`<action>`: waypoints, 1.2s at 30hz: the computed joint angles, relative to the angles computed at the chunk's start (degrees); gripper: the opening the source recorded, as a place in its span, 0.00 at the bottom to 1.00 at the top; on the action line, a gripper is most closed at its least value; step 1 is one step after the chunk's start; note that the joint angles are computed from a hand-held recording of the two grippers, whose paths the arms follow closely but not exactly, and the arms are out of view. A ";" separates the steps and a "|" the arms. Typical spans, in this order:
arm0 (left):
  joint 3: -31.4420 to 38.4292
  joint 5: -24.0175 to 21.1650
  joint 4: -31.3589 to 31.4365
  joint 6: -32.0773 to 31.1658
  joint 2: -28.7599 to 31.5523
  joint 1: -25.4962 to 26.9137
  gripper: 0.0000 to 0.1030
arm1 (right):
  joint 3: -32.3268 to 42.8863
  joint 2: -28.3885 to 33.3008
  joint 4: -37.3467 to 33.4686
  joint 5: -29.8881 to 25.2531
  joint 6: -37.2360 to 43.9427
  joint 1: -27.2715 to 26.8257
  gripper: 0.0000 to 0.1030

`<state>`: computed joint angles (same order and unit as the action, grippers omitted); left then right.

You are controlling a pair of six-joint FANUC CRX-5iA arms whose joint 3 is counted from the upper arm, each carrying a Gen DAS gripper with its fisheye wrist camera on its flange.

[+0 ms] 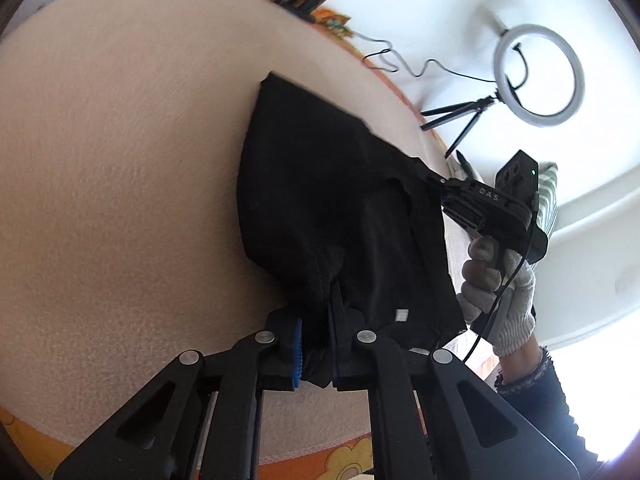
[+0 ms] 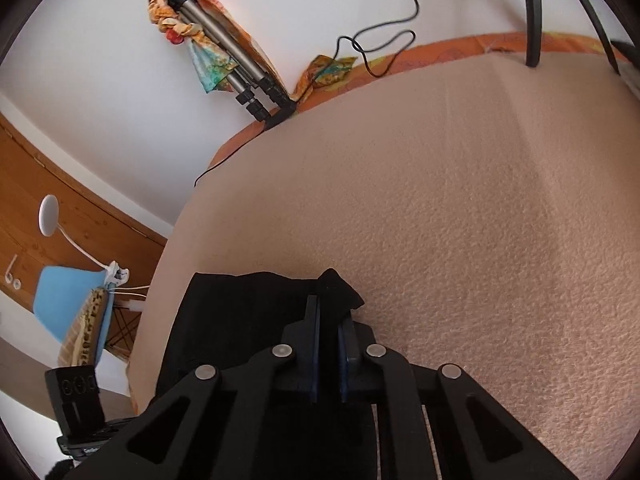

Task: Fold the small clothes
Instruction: 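Grasp the folded black shirt with the left gripper, then carry the folded shirt with the left gripper onto the white cloth bag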

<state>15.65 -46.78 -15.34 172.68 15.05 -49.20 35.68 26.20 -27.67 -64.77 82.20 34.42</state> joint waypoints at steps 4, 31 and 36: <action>3.17 -2.24 -4.13 -0.42 0.64 -1.64 0.07 | -0.84 -1.52 1.85 1.87 0.73 1.04 0.03; 17.67 2.22 -4.31 -18.80 9.32 -2.49 0.07 | -6.44 -15.27 7.71 5.44 3.93 -6.38 0.03; 30.30 1.35 0.93 -28.10 17.94 -1.15 0.07 | -2.75 -14.57 8.73 3.60 4.94 -10.72 0.03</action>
